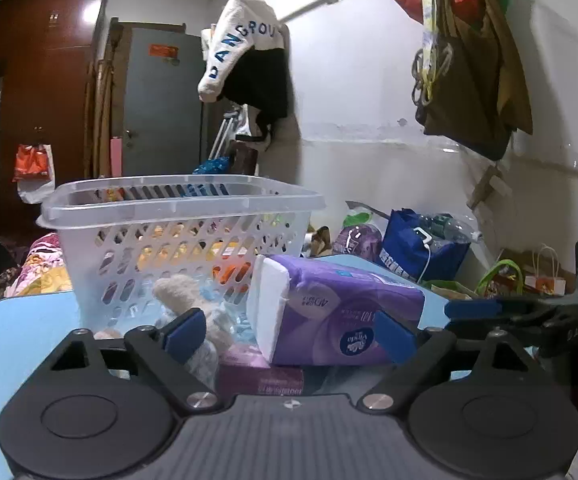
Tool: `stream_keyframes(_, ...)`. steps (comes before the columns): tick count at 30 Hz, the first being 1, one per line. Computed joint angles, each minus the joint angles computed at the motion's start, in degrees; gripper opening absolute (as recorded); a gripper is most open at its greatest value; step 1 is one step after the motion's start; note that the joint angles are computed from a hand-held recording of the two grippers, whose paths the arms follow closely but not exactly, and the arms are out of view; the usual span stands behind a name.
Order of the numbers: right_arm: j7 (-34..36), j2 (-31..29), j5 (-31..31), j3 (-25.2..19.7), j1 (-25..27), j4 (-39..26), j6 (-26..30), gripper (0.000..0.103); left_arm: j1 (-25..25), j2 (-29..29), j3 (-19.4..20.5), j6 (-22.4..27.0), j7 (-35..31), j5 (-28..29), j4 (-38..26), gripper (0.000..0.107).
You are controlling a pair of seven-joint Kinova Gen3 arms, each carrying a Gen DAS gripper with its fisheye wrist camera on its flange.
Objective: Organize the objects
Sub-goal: 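Grasp the purple tissue pack with both tools from its two ends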
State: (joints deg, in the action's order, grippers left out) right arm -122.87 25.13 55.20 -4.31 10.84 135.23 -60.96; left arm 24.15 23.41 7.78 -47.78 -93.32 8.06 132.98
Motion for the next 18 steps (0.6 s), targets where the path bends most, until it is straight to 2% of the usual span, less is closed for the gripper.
stream_keyframes(2,0.51,0.01,0.36,0.1,0.08,-0.21,-0.17,0.103,-0.84,-0.08,0.29,1.56,0.49,-1.62,-1.04,0.089)
stream_keyframes(8,0.93,0.24,0.64,0.11,-0.54,-1.16,0.65,0.099,0.32,-0.37,-0.28,6.06,-2.87,-0.52,-4.37,0.084)
stream_keyframes(13,0.8,0.49,1.97,-0.06,-1.02,-1.87,1.98,0.09,0.16,-0.25,-0.42,8.69,-3.81,-0.37,-5.72,0.081)
stream_keyframes(14,0.53,0.43,2.45,-0.15,-1.16,-2.07,2.43,0.087,-0.07,-0.17,-0.32,9.17,-3.63,-0.64,-6.05,0.077)
stream_keyframes(17,-2.15,0.76,5.68,-0.35,-0.93,-3.68,3.45,0.076,-1.79,0.08,0.47,11.29,-1.96,-3.37,-7.14,0.056)
stream_keyframes(18,-2.79,0.75,6.42,-0.31,-0.96,-4.04,3.7,0.07,-3.22,0.26,1.31,11.63,-0.62,-5.44,-7.32,0.053)
